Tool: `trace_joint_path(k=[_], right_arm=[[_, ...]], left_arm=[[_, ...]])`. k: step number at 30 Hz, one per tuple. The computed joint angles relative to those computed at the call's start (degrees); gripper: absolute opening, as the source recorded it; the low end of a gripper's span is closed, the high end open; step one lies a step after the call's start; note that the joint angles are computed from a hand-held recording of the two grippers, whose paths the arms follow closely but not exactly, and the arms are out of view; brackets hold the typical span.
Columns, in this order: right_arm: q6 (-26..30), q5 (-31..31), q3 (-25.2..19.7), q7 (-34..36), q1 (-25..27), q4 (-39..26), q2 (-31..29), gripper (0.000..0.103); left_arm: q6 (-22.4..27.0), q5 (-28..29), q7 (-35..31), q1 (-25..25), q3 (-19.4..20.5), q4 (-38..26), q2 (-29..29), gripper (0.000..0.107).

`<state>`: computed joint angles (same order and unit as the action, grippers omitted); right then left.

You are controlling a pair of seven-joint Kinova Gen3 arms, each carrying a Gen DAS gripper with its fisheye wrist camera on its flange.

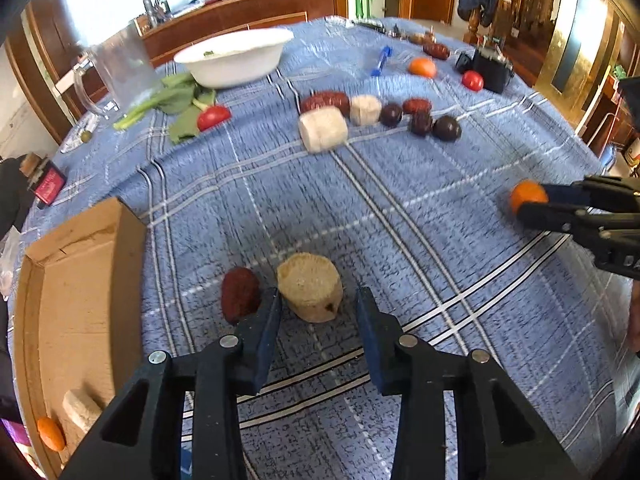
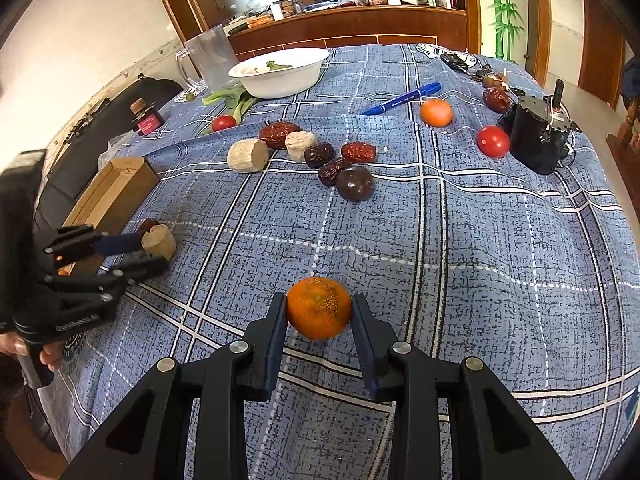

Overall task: Organize fruits
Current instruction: 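Grasp an orange with the right gripper while the left gripper grasps a round tan cake, then carry the cake in the left gripper over the tray while the right gripper carries the orange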

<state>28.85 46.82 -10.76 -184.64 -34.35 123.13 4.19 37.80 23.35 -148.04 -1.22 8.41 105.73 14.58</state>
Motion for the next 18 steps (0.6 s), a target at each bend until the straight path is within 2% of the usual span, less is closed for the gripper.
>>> trace_joint_path(k=[1, 3, 5, 10, 18], right_arm=[[0.1, 0.0, 0.0, 0.0, 0.0, 0.0, 0.1, 0.034], [0.3, 0.1, 0.0, -0.1, -0.1, -0.1, 0.3, 0.034], [0.2, 0.2, 0.1, -0.3, -0.2, -0.1, 0.5, 0.034], [1.0, 1.8, 0.5, -1.9, -1.1, -0.3, 1.2, 0.034], [6.8, 0.7, -0.7, -1.1, -3.4, -2.5, 1.8, 0.034]], left_arm=[[-0.1, 0.9, -0.3, -1.1, 0.9, 0.0, 0.2, 0.036], [0.8, 2.1, 0.5, -0.8, 0.1, -0.8, 0.9, 0.034], [-0.8, 2.9, 0.8, -0.7, 0.2, -0.1, 0.7, 0.03], [-3.6, 6.5, -0.1, -2.0, 0.9, 2.5, -0.2, 0.029], [0.4, 14.7, -6.1, -5.1, 0.1, 6.4, -3.6, 0.029]])
